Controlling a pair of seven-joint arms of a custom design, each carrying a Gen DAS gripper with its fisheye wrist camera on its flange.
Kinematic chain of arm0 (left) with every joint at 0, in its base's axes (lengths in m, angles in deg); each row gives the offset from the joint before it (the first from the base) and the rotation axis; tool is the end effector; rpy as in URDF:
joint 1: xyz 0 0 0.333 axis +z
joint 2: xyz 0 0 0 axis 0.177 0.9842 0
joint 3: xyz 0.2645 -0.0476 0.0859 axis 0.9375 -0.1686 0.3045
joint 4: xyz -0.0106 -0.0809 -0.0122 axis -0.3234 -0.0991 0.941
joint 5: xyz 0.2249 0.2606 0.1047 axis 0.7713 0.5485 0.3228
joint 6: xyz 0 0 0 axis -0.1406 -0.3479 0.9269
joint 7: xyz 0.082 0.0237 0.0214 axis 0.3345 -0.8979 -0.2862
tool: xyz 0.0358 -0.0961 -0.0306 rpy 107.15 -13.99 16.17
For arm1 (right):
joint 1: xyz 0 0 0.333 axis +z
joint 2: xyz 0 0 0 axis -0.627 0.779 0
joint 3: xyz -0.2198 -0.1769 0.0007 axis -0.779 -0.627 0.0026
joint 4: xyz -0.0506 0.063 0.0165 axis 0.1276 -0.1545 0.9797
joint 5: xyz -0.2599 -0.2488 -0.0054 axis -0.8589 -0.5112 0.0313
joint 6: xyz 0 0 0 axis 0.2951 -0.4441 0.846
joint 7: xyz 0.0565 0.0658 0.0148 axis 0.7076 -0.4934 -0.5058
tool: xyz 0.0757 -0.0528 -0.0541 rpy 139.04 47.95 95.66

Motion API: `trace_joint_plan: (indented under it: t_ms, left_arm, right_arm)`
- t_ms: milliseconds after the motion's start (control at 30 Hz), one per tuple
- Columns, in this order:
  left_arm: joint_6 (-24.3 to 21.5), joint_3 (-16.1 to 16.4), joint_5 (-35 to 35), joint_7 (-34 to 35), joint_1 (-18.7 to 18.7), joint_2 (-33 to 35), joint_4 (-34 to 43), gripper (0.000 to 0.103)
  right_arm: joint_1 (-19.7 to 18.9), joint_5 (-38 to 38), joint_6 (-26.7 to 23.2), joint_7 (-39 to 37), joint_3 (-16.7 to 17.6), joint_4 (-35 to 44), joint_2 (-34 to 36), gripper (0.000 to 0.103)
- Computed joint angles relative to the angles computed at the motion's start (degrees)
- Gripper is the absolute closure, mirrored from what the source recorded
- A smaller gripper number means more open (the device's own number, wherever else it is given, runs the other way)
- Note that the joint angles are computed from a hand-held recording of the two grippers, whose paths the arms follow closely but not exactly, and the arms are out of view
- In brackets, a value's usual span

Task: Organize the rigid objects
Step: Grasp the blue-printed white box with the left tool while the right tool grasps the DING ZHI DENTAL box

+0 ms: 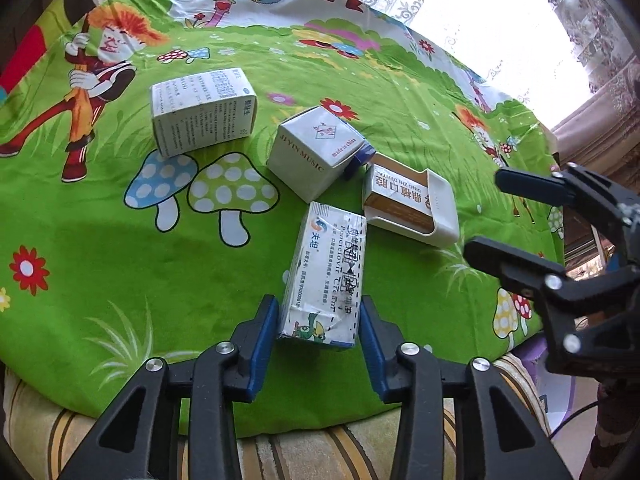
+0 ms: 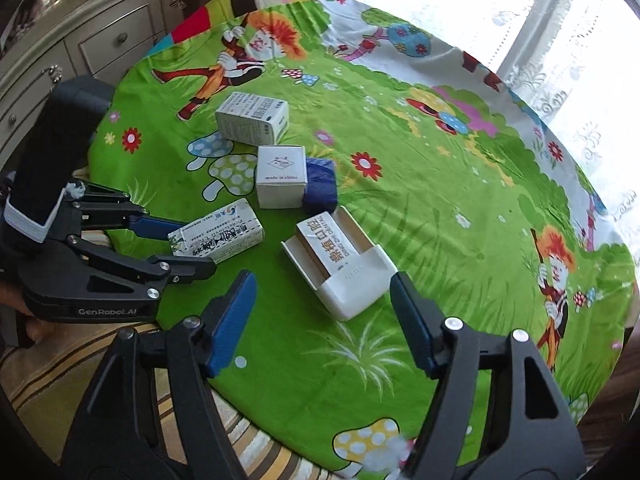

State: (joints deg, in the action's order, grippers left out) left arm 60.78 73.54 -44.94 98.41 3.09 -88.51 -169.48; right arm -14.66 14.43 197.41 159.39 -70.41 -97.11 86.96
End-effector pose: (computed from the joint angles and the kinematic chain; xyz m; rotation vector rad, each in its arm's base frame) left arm 0.4610 -0.1352 0.5181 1.9578 -2.2827 0.8085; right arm 0.4702 0.2945 0.5679 -2.4581 1.2413 -0.4534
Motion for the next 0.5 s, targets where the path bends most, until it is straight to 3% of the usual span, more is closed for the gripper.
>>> trace_joint_plan:
  t_ms: [133,500]
  left_arm:
    - [0.13,1.10,-3.15,0.79,-0.04,-1.56,-2.12,0.062]
    - [0.39,1.60,-6.28,2.06,0.22,-1.23,-2.70,0.062]
  right_arm:
    - [-0.17,1.21,-2.92,-5.01,-0.12,4.89,5.05,0.050]
    - [-1.19,2.30,-5.98,-10.64,-0.29,10.80,10.83,0.054]
